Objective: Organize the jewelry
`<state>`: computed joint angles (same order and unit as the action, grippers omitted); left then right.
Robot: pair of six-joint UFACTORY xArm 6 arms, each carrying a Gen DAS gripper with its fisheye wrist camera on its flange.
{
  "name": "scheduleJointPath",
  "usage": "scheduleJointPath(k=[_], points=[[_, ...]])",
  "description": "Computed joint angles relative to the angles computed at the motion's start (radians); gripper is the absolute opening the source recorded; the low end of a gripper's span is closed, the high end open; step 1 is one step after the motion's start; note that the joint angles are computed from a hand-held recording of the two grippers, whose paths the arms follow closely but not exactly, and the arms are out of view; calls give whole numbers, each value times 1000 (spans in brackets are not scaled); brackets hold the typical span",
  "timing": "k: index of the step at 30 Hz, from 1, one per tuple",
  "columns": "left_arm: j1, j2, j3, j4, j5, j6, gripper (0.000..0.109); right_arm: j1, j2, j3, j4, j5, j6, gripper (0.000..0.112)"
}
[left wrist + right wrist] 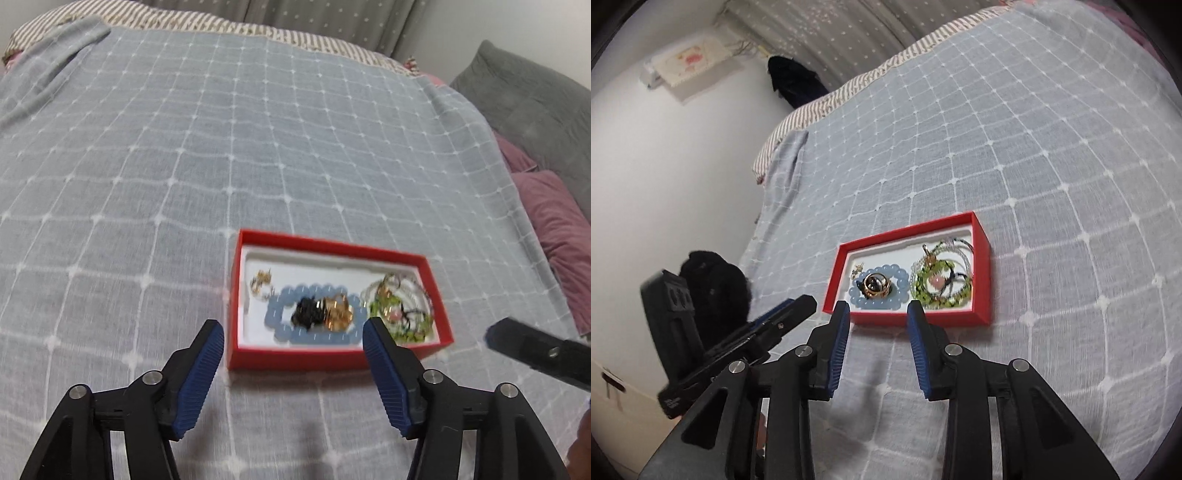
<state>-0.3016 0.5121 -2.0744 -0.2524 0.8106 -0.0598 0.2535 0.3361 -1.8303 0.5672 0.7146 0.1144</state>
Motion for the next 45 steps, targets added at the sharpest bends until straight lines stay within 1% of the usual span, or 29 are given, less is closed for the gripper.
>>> scheduleJointPath(k=[3, 5, 6, 7, 8, 9, 11, 13, 14, 15, 16, 18, 19, 21, 25, 28, 32, 41, 45], points=[[-21, -85, 137, 116, -62, -45, 71, 21, -62, 78, -105, -42, 42, 39], [-33, -134, 217, 185, -107, -82, 79, 40, -97, 125, -165, -61, 60, 40], [-39, -162, 263, 218, -131, -104, 81, 49, -110, 145, -188, -67, 66, 43], [-42, -181, 295, 237, -148, -116, 84, 60, -124, 169, -215, -75, 71, 48], [-46, -203, 329, 258, -164, -126, 87, 68, -140, 195, -237, -87, 75, 50], [-49, -221, 355, 278, -177, -136, 88, 78, -152, 218, -279, -99, 93, 53], [-55, -254, 407, 345, -198, -181, 91, 97, -168, 248, -397, -110, 147, 55], [-59, -280, 446, 408, -205, -235, 93, 111, -178, 270, -500, -119, 203, 59], [-59, -291, 463, 421, -210, -251, 93, 118, -180, 277, -562, -126, 250, 62], [-60, -300, 476, 421, -214, -257, 94, 125, -181, 285, -639, -135, 313, 67], [-59, -308, 490, 410, -221, -257, 95, 131, -182, 289, -715, -136, 370, 69], [-57, -310, 495, 396, -219, -256, 96, 142, -179, 281, -831, -127, 429, 70], [-59, -310, 496, 405, -218, -265, 96, 145, -181, 283, -872, -128, 449, 74], [-59, -310, 496, 437, -223, -287, 97, 144, -178, 278, -879, -126, 455, 82], [-60, -312, 503, 457, -232, -302, 100, 142, -170, 268, -843, -106, 442, 88], [-61, -312, 503, 472, -234, -314, 101, 145, -159, 254, -853, -78, 441, 88], [-61, -315, 507, 517, -245, -352, 102, 153, -155, 248, -867, -66, 447, 89], [-55, -312, 500, 456, -239, -322, 102, 161, -159, 249, -880, -65, 451, 89], [-57, -318, 508, 484, -248, -344, 102, 161, -161, 252, -876, -64, 458, 89]])
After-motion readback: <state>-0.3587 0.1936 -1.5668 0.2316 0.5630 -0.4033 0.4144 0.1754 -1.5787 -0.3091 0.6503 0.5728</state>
